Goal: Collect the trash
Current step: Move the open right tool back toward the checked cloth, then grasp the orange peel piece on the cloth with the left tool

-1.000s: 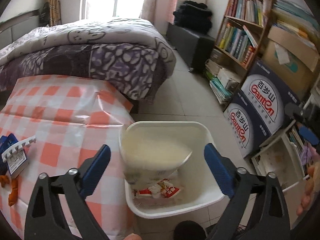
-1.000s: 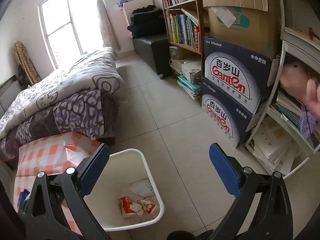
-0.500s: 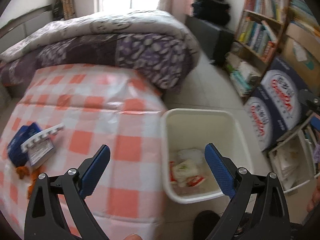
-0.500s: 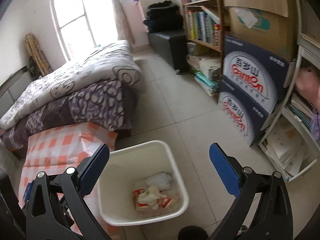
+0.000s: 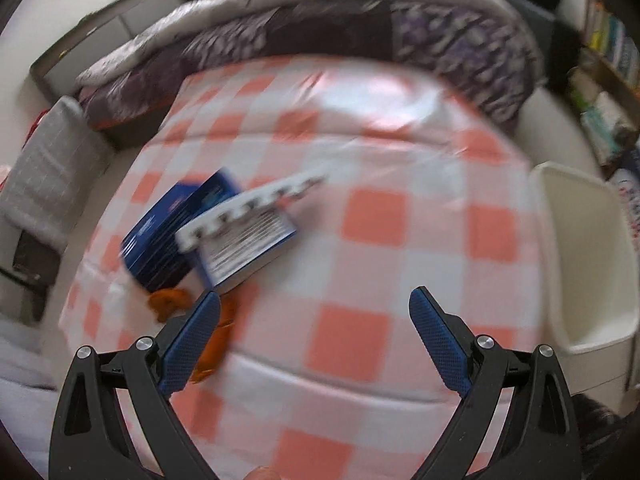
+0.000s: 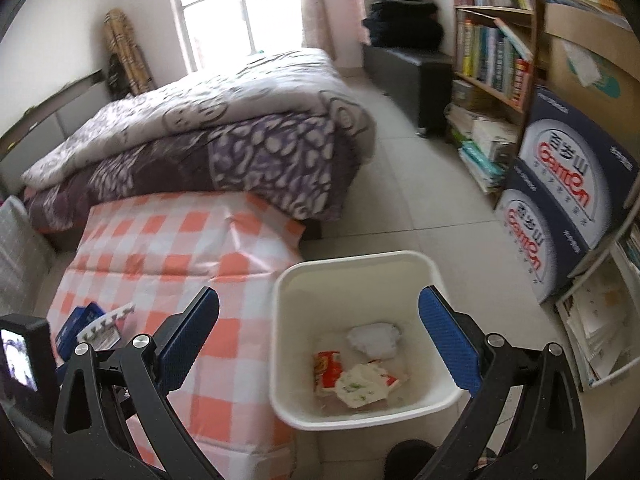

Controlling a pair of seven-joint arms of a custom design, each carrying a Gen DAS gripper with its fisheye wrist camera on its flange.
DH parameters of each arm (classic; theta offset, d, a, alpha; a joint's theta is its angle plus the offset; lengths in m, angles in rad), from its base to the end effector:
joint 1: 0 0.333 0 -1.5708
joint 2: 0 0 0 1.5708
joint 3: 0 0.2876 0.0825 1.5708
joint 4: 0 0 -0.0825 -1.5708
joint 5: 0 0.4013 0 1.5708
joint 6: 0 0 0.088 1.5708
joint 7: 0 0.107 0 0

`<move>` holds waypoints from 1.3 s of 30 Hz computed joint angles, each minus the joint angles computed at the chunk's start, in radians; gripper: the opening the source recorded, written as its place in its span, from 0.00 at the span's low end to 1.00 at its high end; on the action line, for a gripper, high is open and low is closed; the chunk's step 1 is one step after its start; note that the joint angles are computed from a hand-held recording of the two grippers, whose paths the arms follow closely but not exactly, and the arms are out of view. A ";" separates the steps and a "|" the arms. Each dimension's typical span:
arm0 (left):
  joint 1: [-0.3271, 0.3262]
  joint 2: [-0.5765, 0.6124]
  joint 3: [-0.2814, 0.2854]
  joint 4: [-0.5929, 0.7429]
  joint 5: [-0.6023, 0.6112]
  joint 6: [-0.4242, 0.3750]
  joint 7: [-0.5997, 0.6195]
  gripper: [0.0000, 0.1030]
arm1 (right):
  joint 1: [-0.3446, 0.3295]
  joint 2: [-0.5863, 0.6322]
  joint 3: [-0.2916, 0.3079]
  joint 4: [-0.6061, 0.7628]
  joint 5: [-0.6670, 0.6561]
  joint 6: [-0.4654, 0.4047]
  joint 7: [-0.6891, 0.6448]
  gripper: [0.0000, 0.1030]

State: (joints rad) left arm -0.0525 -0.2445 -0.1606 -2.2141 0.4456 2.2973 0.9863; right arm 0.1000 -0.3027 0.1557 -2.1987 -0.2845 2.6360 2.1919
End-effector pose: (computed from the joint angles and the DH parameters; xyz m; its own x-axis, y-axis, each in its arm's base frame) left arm 0.5205 -0.1064 0.4798 0.1737 -0.9593 -0.2229 -0.8937 -0.0585 -0.4448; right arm 0.5164 0.1492 0.5590 -0.1112 -0.9874 -0.1126 -0.7066 0.1582 -0.6897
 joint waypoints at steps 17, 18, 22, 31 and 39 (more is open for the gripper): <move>0.085 -0.020 0.130 -0.106 -0.354 0.007 0.249 0.45 | 0.155 0.184 0.007 0.162 -0.010 -0.066 -0.038 0.93; 0.089 -0.029 0.126 -0.118 -0.349 0.018 0.256 0.38 | 0.165 0.198 0.004 0.173 -0.007 -0.070 -0.048 0.93; 0.092 -0.055 0.130 -0.140 -0.379 0.024 0.283 0.20 | 0.206 0.247 -0.006 0.212 0.003 -0.085 -0.102 0.93; 0.108 -0.285 0.208 -0.183 -0.555 -0.017 0.322 0.19 | 0.287 0.364 -0.013 0.287 0.108 0.037 -0.565 0.93; 0.159 -0.409 0.241 -0.173 -0.526 0.124 0.241 0.20 | 0.394 0.681 0.002 0.690 0.243 -0.147 -0.999 0.93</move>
State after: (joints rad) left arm 0.1070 -0.6539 0.0803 -2.3874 -0.0804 2.4215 1.2275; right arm 0.4936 0.3786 0.1577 -1.5088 -0.0411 2.4892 1.1925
